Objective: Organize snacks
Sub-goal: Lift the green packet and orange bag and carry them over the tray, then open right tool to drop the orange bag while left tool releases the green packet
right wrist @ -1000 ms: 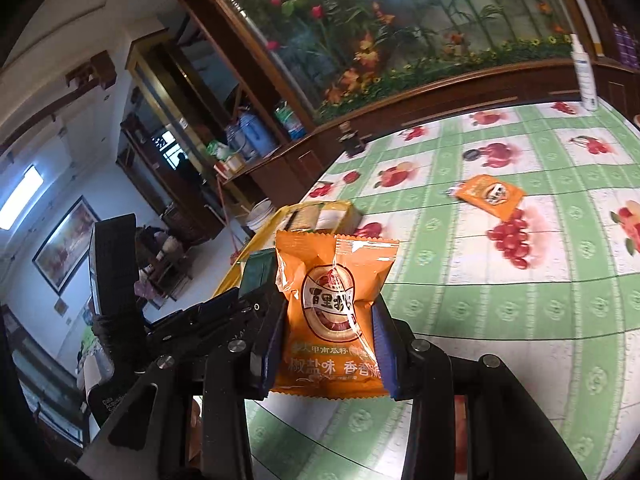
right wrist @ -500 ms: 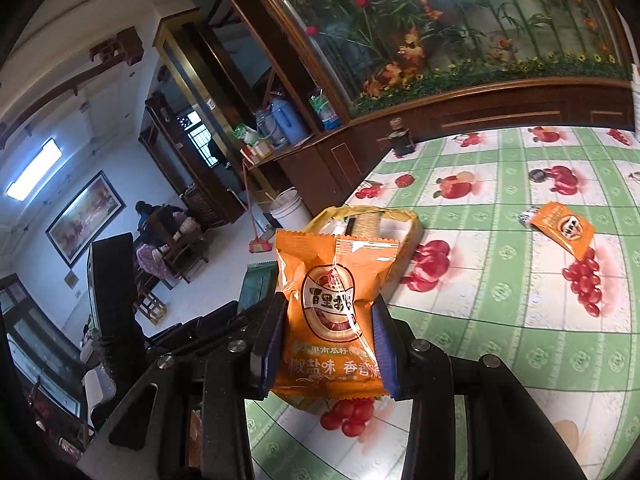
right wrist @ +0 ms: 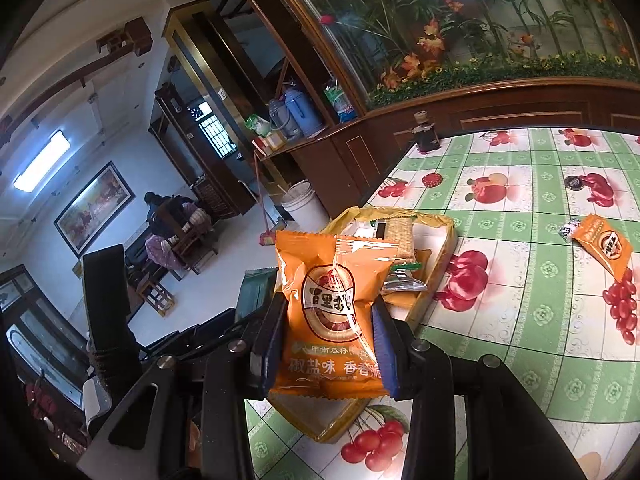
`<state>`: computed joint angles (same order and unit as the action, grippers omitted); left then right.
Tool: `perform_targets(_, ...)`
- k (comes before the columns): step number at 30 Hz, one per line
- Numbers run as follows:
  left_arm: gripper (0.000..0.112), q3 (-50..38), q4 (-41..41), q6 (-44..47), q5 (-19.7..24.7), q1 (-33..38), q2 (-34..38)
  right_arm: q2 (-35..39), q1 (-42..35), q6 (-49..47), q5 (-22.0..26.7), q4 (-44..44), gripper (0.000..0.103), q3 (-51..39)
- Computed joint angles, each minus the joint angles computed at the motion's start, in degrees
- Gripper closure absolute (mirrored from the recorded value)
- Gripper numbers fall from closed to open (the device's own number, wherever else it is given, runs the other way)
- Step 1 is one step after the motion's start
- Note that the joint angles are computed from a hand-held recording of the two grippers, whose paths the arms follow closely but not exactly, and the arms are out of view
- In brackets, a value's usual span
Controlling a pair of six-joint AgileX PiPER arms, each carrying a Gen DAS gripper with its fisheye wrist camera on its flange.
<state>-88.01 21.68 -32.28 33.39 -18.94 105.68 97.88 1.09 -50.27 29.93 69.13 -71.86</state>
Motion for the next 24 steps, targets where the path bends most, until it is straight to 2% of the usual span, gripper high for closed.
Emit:
perform_targets(5,0.07,-3.01,-3.72,3.84,0.88,2.1,2.72,5.67,0.65,4.16,0.9,-2.92,0.063,-6.12)
perform_targets(11,0.07,-8.96,-8.4,8.4,3.72,3.66,7.04,15.48,2.35,14.24,2.13,-11.24,0.063,-17.98)
perform_targets(17,0.07,-11.28,-7.76,8.61,4.3,3.43,9.08,25.12,4.74,25.58,5.64,-22.01,0.063,-33.18)
perform_targets(24,0.07,-13.05,-8.03,9.43,5.05,3.7,10.85,34.44,6.26,34.2,11.63,-30.71,0.063,-49.8)
